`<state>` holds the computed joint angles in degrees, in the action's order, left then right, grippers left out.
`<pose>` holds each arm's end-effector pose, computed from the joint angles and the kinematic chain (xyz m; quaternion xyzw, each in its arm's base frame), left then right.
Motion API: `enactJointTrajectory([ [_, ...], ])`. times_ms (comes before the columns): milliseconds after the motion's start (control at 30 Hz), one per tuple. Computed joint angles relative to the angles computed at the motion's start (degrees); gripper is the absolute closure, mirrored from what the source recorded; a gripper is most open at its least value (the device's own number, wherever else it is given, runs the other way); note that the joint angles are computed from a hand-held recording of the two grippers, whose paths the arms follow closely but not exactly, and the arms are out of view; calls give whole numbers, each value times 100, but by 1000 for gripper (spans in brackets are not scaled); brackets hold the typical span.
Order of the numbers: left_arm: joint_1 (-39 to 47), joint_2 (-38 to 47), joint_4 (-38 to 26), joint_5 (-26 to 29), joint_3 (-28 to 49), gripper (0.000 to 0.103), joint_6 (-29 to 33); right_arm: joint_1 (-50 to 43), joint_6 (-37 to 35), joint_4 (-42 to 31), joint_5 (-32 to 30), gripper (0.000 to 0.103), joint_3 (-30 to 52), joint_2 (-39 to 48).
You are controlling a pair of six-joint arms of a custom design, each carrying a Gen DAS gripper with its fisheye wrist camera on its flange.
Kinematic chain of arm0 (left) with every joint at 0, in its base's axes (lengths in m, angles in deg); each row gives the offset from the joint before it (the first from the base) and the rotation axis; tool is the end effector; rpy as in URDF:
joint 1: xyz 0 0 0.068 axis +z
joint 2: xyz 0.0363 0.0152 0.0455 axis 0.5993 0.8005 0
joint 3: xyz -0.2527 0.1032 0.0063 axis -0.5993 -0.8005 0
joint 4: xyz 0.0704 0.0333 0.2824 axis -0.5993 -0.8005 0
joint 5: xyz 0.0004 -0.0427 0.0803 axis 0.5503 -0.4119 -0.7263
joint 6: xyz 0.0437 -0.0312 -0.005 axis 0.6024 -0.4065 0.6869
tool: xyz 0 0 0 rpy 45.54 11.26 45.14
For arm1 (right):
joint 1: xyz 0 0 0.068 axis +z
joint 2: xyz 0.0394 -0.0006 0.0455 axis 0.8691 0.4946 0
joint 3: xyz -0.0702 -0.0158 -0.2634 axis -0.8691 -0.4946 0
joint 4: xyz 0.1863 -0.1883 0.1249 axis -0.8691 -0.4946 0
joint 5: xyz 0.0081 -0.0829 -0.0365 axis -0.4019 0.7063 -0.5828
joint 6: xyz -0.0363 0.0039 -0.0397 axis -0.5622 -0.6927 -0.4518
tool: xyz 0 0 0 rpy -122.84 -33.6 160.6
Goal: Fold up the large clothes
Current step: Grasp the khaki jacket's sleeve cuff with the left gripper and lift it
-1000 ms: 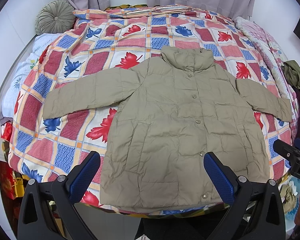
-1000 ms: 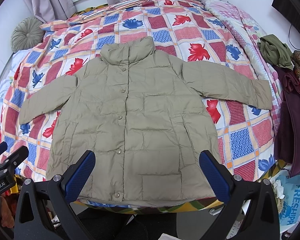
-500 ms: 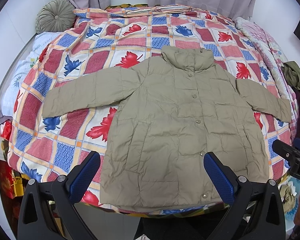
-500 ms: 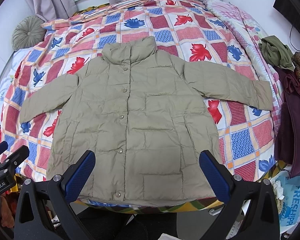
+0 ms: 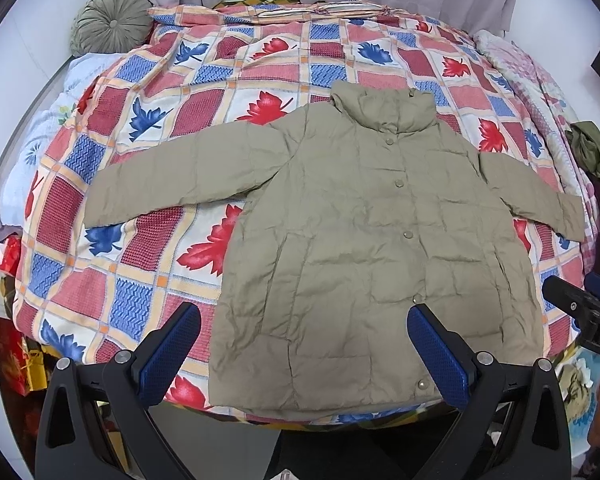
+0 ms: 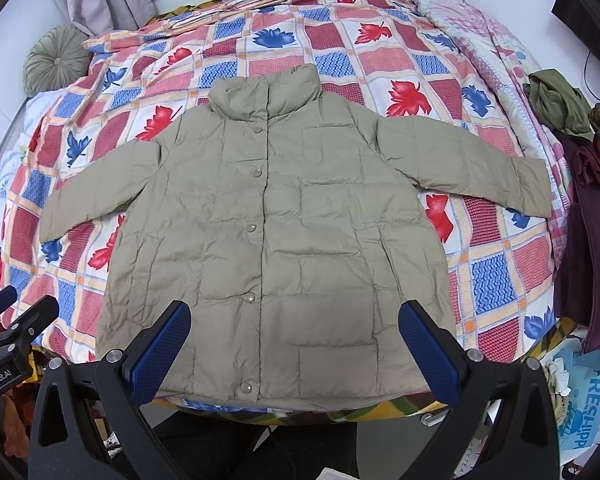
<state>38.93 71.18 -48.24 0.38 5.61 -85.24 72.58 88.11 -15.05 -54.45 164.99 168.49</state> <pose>0.2494 0.0102 0.3460 -0.0969 0.9805 0.0042 0.1708 0.2771 0.0588 0.3801 -0.0256 0.9884 0.0122 0.1489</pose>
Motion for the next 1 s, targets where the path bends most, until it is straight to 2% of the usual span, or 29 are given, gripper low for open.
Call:
enactJointTrajectory([
  [133, 295, 46, 86, 205, -96, 0, 152, 173, 154, 65, 40, 0, -90, 40],
  [300, 1248, 346, 305, 535, -289, 0, 552, 384, 376, 80, -22, 0, -69, 234],
  [367, 1745, 525, 388, 875, -343, 0, 786, 520, 522, 109, -52, 0, -64, 344],
  [533, 2823, 990, 953, 1444, -502, 0, 1215, 959, 935, 393, -165, 0, -152, 602],
  [667, 3540, 1801, 1602, 1997, -462, 0, 1413, 1329, 1302, 787, -202, 0, -307, 847],
  [867, 4059, 3338, 2582, 3152, -159, 0, 1120, 1576, 1672, 1566, -527, 0, -542, 1274],
  [1000, 4145, 4487, 3301, 4090, 236, 0, 530, 1699, 1475, 2203, -915, 0, -728, 1603],
])
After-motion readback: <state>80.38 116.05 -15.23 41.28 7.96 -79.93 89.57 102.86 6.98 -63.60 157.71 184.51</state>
